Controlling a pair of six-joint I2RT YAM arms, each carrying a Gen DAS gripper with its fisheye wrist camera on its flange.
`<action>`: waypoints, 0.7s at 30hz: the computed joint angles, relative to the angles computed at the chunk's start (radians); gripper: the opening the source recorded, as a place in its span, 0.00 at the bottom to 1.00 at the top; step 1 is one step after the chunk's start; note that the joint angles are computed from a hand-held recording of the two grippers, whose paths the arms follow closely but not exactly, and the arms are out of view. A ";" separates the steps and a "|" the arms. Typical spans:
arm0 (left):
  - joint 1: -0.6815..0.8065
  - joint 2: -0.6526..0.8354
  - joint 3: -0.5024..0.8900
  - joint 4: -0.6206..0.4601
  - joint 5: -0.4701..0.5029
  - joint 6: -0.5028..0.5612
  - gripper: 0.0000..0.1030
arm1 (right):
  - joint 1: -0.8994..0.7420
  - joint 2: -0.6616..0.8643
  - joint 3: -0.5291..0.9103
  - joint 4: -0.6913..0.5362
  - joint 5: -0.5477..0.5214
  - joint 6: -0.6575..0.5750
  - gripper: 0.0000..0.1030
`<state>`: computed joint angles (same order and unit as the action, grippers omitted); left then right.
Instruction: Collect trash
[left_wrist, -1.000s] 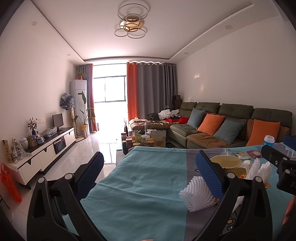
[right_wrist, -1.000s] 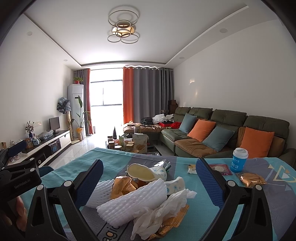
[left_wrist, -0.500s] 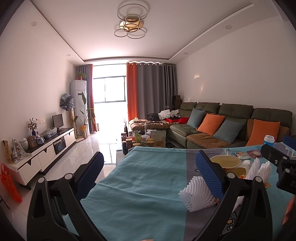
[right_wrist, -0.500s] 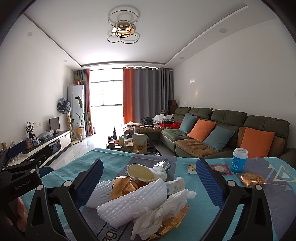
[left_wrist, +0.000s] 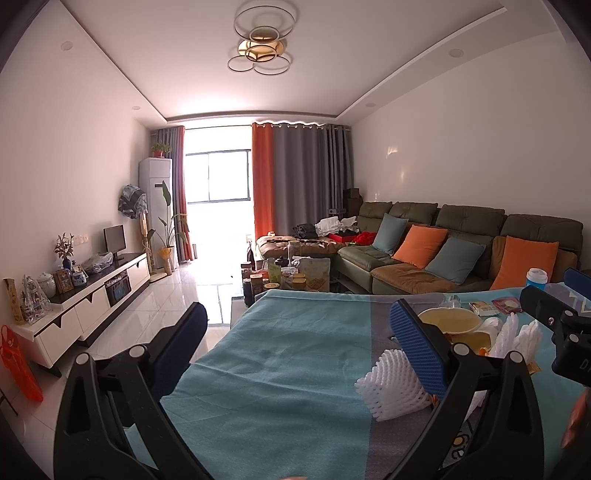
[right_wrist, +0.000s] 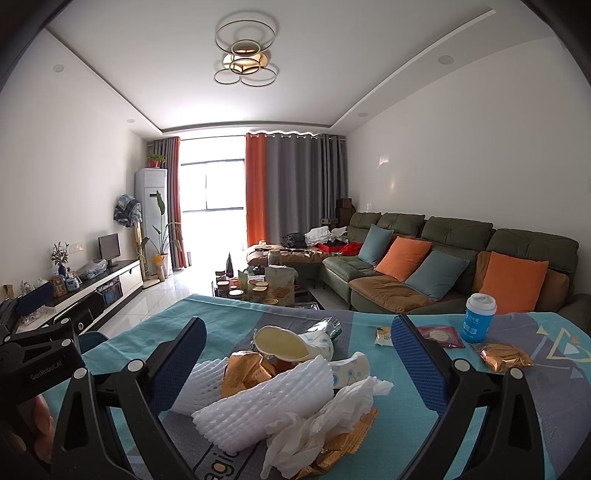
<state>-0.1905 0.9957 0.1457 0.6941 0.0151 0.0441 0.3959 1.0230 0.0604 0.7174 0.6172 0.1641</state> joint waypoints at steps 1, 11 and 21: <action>0.000 0.000 0.000 0.001 -0.001 0.000 0.95 | -0.002 0.007 0.000 0.005 -0.002 0.001 0.94; 0.025 0.009 0.003 -0.007 0.030 0.004 0.95 | -0.011 0.001 -0.007 0.003 -0.015 0.003 0.94; 0.059 0.017 0.029 -0.080 0.134 0.031 0.95 | -0.049 -0.010 -0.007 -0.034 -0.054 0.018 0.94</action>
